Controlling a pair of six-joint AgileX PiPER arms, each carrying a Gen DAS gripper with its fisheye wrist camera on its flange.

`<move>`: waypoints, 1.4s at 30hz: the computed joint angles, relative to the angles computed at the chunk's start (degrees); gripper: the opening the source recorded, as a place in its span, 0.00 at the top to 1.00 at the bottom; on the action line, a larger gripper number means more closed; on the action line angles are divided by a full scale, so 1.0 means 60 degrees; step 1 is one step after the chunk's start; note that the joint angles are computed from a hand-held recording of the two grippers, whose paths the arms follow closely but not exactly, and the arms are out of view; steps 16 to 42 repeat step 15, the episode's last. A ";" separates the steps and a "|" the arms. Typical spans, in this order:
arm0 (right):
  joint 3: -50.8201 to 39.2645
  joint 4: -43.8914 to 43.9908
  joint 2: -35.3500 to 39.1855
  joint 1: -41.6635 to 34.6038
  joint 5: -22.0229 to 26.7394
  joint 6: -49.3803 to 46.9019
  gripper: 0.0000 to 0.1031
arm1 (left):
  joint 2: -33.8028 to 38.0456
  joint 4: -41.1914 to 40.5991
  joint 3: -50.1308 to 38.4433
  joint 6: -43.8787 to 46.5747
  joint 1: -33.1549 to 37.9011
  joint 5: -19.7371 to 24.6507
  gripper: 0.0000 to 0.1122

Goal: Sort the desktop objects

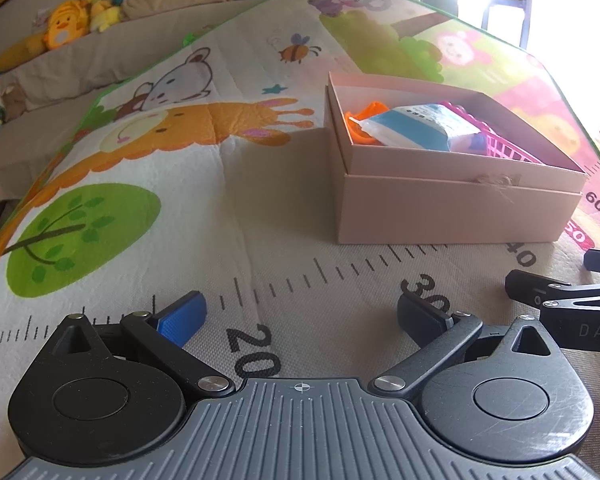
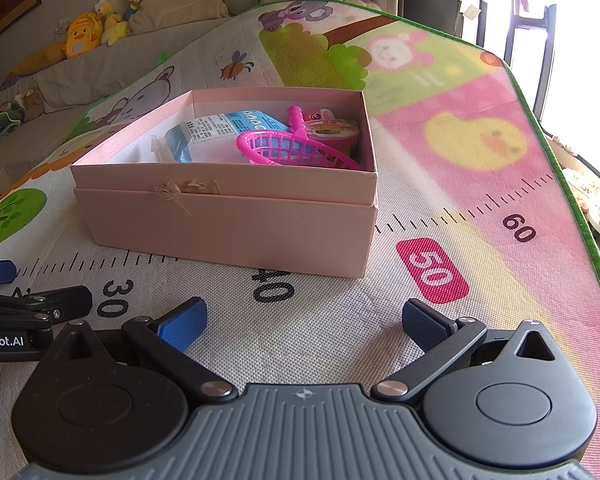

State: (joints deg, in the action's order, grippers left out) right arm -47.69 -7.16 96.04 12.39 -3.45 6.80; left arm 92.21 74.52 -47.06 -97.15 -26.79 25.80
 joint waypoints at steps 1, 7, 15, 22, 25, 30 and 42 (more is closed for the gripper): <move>-0.0005 -0.0043 0.0002 -0.0003 0.0003 0.0041 0.00 | 0.0005 0.0012 -0.0002 -0.0014 -0.0004 0.0003 0.08; 0.0000 -0.0060 -0.0001 -0.0004 0.0000 0.0058 0.00 | 0.0003 0.0012 0.0002 -0.0022 -0.0022 0.0022 0.08; 0.0002 -0.0058 -0.0002 -0.0005 0.0000 0.0055 0.00 | -0.0023 -0.0242 -0.0054 0.0423 0.0065 -0.0136 0.08; 0.0002 -0.0058 -0.0002 -0.0005 0.0000 0.0055 0.00 | -0.0023 -0.0242 -0.0054 0.0423 0.0065 -0.0136 0.08; 0.0002 -0.0058 -0.0002 -0.0005 0.0000 0.0055 0.00 | -0.0023 -0.0242 -0.0054 0.0423 0.0065 -0.0136 0.08; 0.0002 -0.0058 -0.0002 -0.0005 0.0000 0.0055 0.00 | -0.0023 -0.0242 -0.0054 0.0423 0.0065 -0.0136 0.08; 0.0002 -0.0058 -0.0002 -0.0005 0.0000 0.0055 0.00 | -0.0023 -0.0242 -0.0054 0.0423 0.0065 -0.0136 0.08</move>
